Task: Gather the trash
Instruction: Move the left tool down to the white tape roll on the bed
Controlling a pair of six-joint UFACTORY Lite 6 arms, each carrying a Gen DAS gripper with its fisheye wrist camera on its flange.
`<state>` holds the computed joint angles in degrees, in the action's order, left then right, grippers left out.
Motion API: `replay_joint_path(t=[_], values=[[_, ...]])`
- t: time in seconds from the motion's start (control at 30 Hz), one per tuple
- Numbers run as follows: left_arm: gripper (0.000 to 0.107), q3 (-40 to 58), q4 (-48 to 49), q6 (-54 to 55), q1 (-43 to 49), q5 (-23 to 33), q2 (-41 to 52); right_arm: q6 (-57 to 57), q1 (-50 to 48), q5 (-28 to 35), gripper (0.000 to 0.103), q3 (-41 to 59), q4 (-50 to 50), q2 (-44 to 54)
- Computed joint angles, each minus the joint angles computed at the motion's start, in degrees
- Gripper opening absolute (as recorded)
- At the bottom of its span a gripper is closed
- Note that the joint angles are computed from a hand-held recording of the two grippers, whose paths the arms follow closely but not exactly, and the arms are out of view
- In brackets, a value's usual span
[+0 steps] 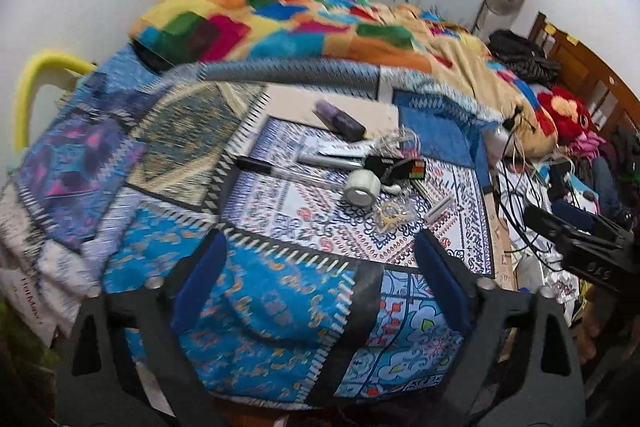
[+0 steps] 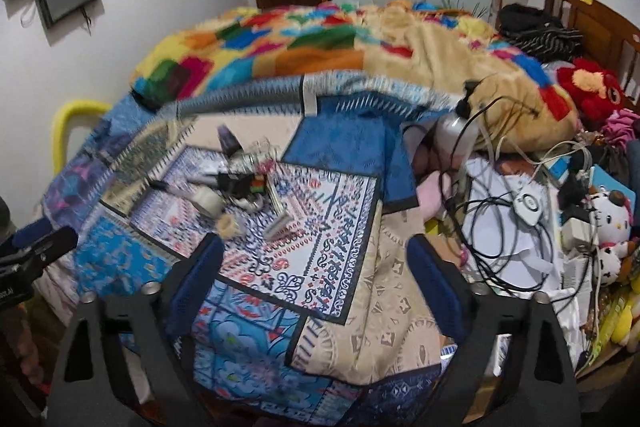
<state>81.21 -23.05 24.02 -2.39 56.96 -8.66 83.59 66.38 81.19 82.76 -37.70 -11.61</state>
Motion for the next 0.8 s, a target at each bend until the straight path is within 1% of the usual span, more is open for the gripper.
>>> replay_joint_path(t=[0.03, 0.07, 0.2, 0.3, 0.37, 0.4, 0.47, 0.57, 0.6, 0.67, 0.77, 0.8], values=[[0.086, -0.1, -0.4, 0.3, -0.9, -1.0, 1.9, -1.2, -2.0, -2.4, 0.079, -1.6, 1.0, 0.0], [0.083, -0.2, -0.9, 0.5, -1.5, -1.8, 3.1, -2.3, -3.7, -4.7, 0.074, -3.0, 2.0, 0.0], [0.080, -0.3, -2.0, 1.6, -4.3, -5.9, 7.5, -6.3, -10.0, -13.4, 0.061, -7.0, 5.1, 0.5], [0.078, 0.4, -2.3, 2.2, -5.7, -8.4, 10.4, -9.0, -14.4, -20.3, 0.057, -9.4, 8.0, 1.1], [0.074, 1.2, -3.7, 3.5, -6.4, -9.3, 12.5, -10.5, -16.7, -24.2, 0.053, -10.3, 9.5, 1.9], [0.073, 1.7, -4.7, 4.2, -6.8, -9.9, 13.8, -11.2, -18.0, -26.6, 0.053, -10.7, 10.5, 2.5], [0.071, 2.4, -5.8, 5.3, -7.5, -10.9, 15.6, -11.5, -19.2, -29.2, 0.052, -11.5, 11.3, 2.8], [0.067, 3.7, -7.4, 6.8, -8.5, -11.9, 18.7, -12.5, -20.7, -32.2, 0.048, -12.3, 12.4, 3.8], [0.066, 4.2, -7.6, 6.9, -8.8, -12.1, 19.6, -12.9, -21.3, -32.9, 0.044, -12.3, 12.8, 4.4], [0.060, 4.9, -8.2, 7.5, -9.4, -12.3, 21.3, -13.3, -22.2, -34.4, 0.034, -12.9, 13.9, 4.9], [0.054, 5.4, -9.2, 8.8, -10.0, -12.6, 22.8, -12.9, -23.1, -36.0, 0.028, -13.8, 14.5, 5.0], [0.051, 5.3, -9.7, 9.2, -10.0, -12.9, 23.0, -12.5, -23.0, -36.1, 0.024, -13.9, 14.0, 4.9]])
